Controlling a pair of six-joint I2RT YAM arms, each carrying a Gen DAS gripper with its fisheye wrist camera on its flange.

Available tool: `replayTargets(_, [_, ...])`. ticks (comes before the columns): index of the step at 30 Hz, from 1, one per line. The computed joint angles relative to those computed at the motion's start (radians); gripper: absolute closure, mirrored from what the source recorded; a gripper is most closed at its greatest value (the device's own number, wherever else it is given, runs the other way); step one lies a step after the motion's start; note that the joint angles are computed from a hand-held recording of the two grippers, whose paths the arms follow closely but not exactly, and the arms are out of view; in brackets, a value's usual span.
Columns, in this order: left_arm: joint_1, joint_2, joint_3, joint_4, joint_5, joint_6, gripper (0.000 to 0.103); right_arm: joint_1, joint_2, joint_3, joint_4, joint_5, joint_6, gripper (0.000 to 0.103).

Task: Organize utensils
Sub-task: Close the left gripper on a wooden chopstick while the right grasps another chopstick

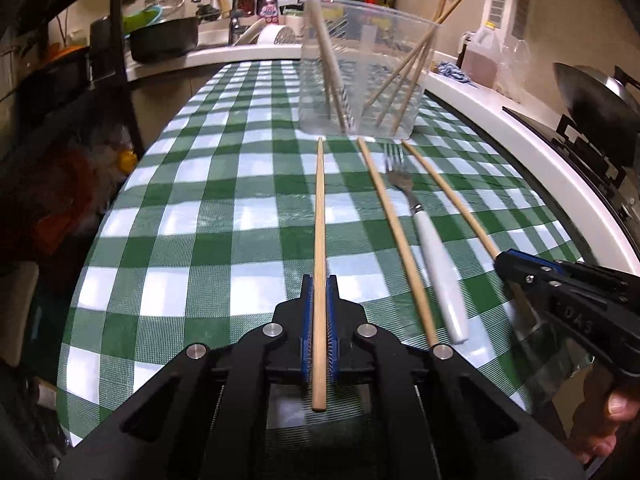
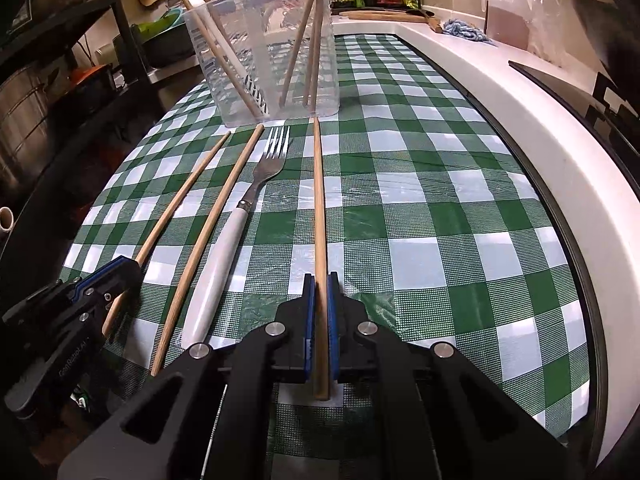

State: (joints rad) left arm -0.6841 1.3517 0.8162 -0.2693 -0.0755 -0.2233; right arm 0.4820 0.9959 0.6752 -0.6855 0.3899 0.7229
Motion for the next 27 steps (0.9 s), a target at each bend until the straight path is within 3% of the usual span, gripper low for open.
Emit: replayTargets(27, [-0.027, -0.015, -0.025, 0.030, -0.035, 0.003, 0.096, 0.069, 0.035, 0.011, -0.015, 0.093, 0.015, 0.094])
